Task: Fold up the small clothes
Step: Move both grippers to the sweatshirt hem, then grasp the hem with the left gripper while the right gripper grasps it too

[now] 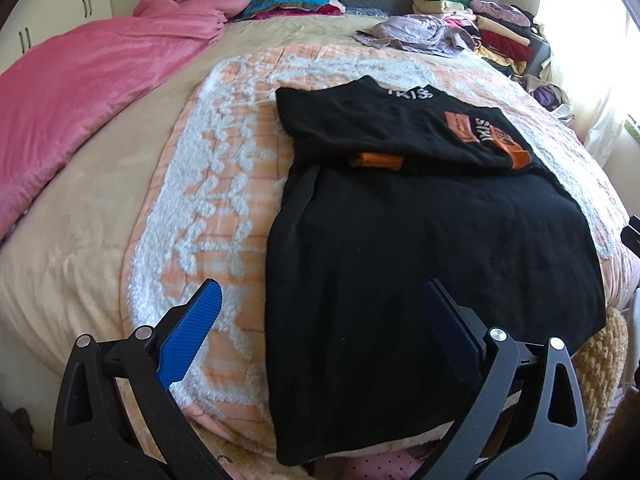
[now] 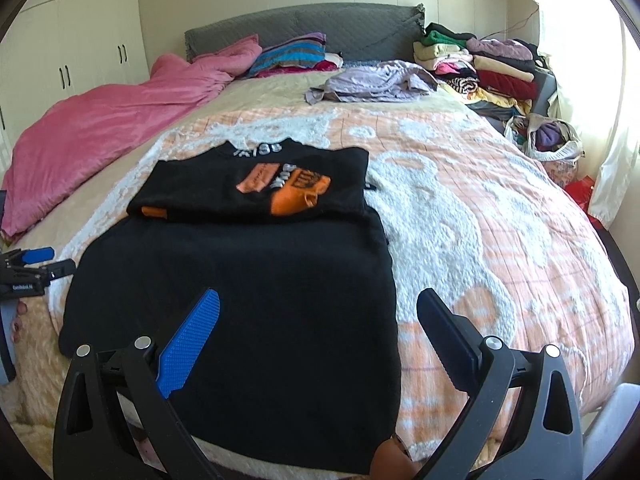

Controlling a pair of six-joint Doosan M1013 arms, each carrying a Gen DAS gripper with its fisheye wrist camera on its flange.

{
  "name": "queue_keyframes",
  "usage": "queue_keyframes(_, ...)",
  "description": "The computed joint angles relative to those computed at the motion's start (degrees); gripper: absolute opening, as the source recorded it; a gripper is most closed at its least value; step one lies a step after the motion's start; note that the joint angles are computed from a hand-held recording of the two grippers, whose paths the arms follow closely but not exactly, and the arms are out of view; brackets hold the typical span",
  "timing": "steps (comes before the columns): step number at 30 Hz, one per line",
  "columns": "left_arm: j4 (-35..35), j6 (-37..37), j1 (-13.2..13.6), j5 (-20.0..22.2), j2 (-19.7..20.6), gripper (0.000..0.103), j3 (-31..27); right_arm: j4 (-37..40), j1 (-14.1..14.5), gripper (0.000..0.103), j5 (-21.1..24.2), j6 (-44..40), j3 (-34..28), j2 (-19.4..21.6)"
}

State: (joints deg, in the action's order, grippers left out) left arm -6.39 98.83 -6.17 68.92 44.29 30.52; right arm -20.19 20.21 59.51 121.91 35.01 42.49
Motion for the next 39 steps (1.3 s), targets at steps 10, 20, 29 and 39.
queue_keyframes(10,-1.35,-0.83,1.51,0.47,-1.73,0.093,4.88,2.46,-0.18,0.098,-0.43,2.01,6.07,-1.98)
queue_keyframes(20,-10.88,1.95,3.37,3.97,-2.76,0.039,7.67,4.41,-0.47,0.098,-1.02,3.23,10.18,-3.59)
queue_keyframes(29,-12.17,1.28,3.96,4.65,-3.84,0.039,10.71,10.68,-1.52,0.098,-2.77,1.65,14.29,-5.71)
queue_keyframes(39,-12.67,1.11,4.00,5.96,-3.87,0.046,12.07,15.49,-2.16,0.063,0.80,-2.15,15.05,-5.35)
